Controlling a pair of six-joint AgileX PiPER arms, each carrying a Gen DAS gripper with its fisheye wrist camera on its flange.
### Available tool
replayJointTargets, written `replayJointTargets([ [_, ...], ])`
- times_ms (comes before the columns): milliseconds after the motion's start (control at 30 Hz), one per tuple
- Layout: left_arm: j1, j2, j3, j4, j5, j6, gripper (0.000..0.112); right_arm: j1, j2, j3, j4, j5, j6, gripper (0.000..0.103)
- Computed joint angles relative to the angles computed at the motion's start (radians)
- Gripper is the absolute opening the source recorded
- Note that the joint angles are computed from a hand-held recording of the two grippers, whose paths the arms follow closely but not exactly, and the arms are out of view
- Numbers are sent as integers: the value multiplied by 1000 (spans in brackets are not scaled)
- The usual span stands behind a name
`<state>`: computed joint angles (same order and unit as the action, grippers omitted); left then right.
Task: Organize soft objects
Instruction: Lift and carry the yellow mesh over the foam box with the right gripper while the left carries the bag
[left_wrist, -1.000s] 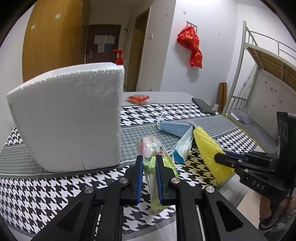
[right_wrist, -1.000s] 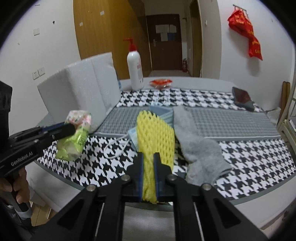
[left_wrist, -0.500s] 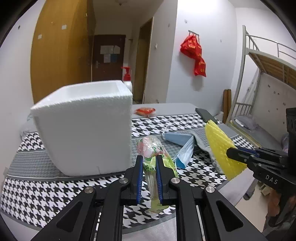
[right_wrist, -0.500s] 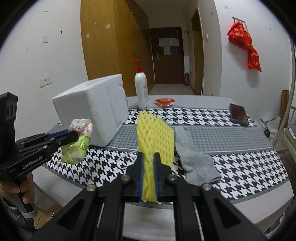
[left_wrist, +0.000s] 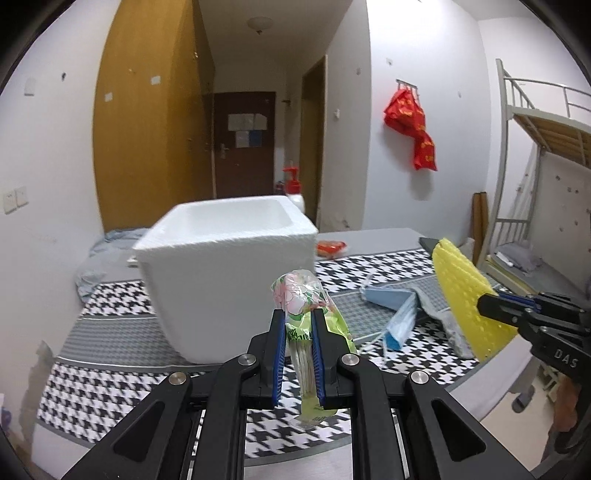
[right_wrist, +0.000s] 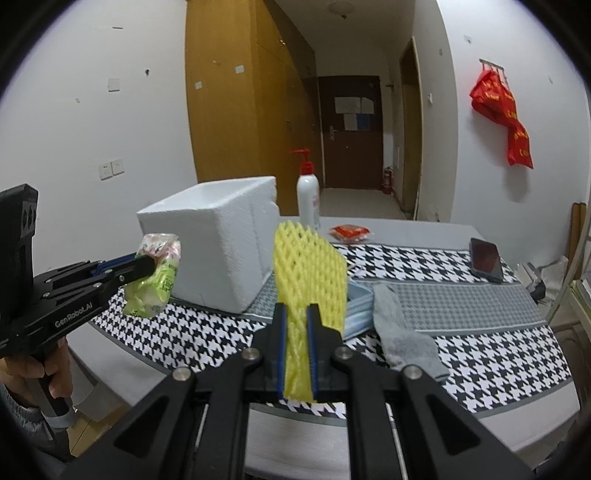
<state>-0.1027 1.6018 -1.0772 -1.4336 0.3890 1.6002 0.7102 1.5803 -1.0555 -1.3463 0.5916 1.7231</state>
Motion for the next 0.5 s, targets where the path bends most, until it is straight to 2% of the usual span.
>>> replayJointTargets([
  [500, 75, -64, 38, -94, -17, 88, 14, 25, 65, -124, -1, -53, -94, 13],
])
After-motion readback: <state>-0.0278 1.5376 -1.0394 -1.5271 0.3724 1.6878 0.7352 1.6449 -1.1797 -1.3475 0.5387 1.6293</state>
